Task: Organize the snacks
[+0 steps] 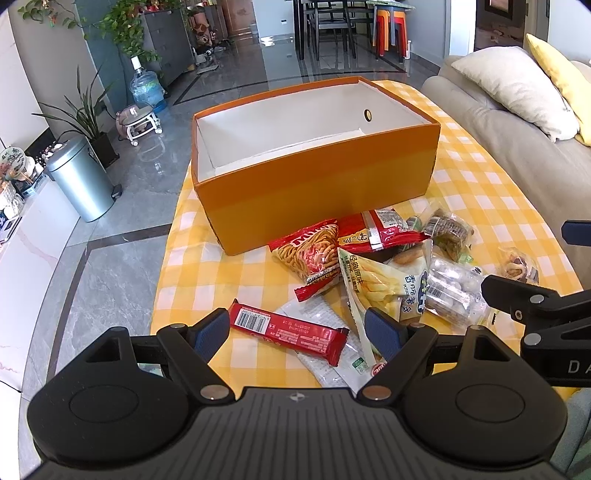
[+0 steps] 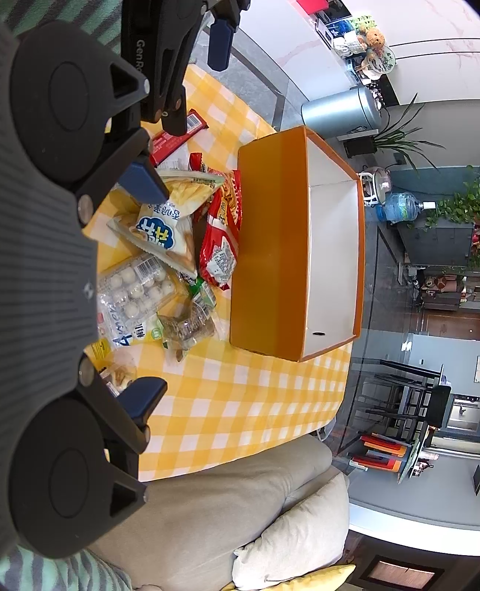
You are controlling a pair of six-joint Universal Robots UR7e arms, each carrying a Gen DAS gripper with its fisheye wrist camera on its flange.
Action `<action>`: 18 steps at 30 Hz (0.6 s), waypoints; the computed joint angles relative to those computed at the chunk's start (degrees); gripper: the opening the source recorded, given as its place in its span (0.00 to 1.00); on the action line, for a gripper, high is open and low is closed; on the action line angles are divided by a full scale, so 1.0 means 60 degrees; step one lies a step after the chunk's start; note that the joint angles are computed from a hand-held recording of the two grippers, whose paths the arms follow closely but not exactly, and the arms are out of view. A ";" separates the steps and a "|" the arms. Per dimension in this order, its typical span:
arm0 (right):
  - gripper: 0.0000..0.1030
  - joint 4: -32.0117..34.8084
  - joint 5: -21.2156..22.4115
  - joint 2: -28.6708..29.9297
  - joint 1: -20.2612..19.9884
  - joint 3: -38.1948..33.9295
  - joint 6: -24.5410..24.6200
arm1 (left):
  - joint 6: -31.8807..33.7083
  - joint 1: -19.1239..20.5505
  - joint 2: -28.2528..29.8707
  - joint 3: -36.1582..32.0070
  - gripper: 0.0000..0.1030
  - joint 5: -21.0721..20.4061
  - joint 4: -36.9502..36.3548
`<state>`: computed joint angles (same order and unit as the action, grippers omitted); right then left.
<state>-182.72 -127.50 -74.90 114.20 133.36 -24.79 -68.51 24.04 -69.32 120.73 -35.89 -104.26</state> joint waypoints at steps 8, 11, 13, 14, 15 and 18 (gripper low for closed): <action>0.94 0.0023 -0.0013 0.0029 -0.0029 -0.0007 0.0050 | 0.0015 0.0018 0.0029 -0.0018 0.94 -0.0024 -0.0015; 0.94 0.0010 0.0010 0.0049 -0.0030 -0.0011 0.0024 | -0.0015 0.0033 0.0053 -0.0032 0.94 -0.0045 0.0027; 0.94 -0.0020 0.0016 0.0056 -0.0030 -0.0010 0.0011 | -0.0028 0.0039 0.0032 -0.0018 0.94 -0.0042 0.0039; 0.94 -0.0046 0.0019 0.0064 -0.0029 -0.0009 0.0003 | -0.0050 0.0037 0.0034 -0.0019 0.94 -0.0034 0.0051; 0.94 -0.0082 0.0025 0.0076 -0.0032 -0.0009 -0.0006 | -0.0067 0.0035 0.0017 -0.0018 0.94 -0.0026 0.0076; 0.94 -0.0135 0.0039 0.0075 -0.0035 -0.0003 -0.0005 | -0.0110 0.0031 0.0004 -0.0016 0.94 -0.0011 0.0099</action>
